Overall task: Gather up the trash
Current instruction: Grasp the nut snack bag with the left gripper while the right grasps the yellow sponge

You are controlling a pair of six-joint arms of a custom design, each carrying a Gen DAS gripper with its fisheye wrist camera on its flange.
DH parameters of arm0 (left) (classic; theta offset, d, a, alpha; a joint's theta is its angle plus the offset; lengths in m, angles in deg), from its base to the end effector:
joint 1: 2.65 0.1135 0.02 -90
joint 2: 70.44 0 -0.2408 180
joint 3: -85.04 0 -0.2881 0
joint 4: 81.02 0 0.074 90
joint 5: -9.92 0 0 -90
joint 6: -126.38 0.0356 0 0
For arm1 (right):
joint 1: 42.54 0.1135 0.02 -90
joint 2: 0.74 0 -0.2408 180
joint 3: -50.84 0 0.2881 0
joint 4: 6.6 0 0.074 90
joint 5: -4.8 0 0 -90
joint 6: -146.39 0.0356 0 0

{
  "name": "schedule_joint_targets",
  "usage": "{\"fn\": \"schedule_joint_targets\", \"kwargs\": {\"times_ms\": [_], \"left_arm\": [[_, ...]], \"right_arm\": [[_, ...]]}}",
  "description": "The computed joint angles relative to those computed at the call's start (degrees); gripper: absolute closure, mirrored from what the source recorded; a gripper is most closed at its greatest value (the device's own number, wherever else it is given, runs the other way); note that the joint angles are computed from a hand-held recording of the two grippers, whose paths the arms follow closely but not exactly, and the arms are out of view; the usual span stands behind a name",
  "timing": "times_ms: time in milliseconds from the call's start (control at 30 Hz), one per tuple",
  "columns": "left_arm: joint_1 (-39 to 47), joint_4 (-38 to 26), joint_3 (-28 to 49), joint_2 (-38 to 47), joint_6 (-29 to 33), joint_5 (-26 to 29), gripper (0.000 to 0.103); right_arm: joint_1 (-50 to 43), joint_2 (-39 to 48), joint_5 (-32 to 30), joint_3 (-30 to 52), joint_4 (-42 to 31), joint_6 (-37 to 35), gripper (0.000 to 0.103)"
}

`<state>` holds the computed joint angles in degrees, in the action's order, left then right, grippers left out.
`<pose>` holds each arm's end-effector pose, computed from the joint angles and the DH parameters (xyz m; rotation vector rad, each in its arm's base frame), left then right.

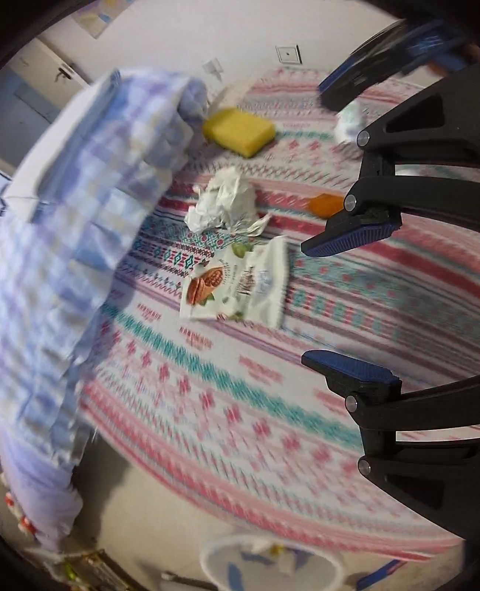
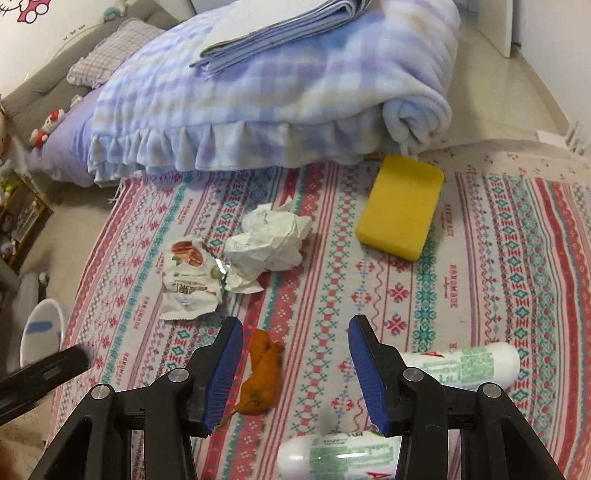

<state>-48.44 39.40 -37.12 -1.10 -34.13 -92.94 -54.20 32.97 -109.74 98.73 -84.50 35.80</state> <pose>0.1818 -0.1755 0.1785 -0.6437 2.6944 -0.2273 0.1461 -0.0150 0.2223 -0.3293 2.5453 0.3694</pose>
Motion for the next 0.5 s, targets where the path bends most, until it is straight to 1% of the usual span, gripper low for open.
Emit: {"fn": "schedule_joint_targets", "kwargs": {"times_ms": [100, 167, 233, 300, 333, 367, 400, 467, 500], "left_arm": [[5.1, 6.8, 0.6, 6.8, 5.8, 3.0, 0.048], [6.7, 9.3, 1.3, 10.1, 7.3, 3.2, 0.048], [8.1, 11.9, 0.8, 11.3, 8.0, 4.6, 0.048], [8.3, 12.5, 1.2, 13.1, 7.8, 4.3, 0.049], [7.4, 12.5, 1.3, 13.4, 7.9, 2.0, 0.056], [6.7, 12.7, 1.4, 14.1, 8.3, 1.3, 0.074], [6.5, 13.1, 1.5, 14.7, 8.6, 1.2, 0.075], [6.1, 14.4, -0.3, 13.2, 7.7, 0.5, 0.083], [6.2, 15.3, -1.9, 11.5, 7.3, 1.0, 0.086]], "right_arm": [[0.3, 1.9, 1.0, -0.2, 1.8, -0.2, 0.05], [0.0, 4.2, 1.5, 0.1, 3.4, 0.1, 0.05], [-1.1, 7.2, 0.7, 0.9, 4.5, 0.1, 0.05], [-2.0, 9.5, -0.1, 1.8, 5.7, 0.4, 0.05], [-2.4, 11.0, -0.7, 2.4, 6.4, 0.6, 0.05], [-2.7, 12.1, -1.0, 2.9, 7.1, 0.8, 0.05], [-2.8, 13.2, -1.2, 3.2, 7.8, 1.3, 0.05], [-2.7, 15.4, -0.5, 3.7, 9.6, 2.3, 0.05], [-2.6, 16.3, 0.0, 3.9, 10.6, 2.6, 0.05]]}}
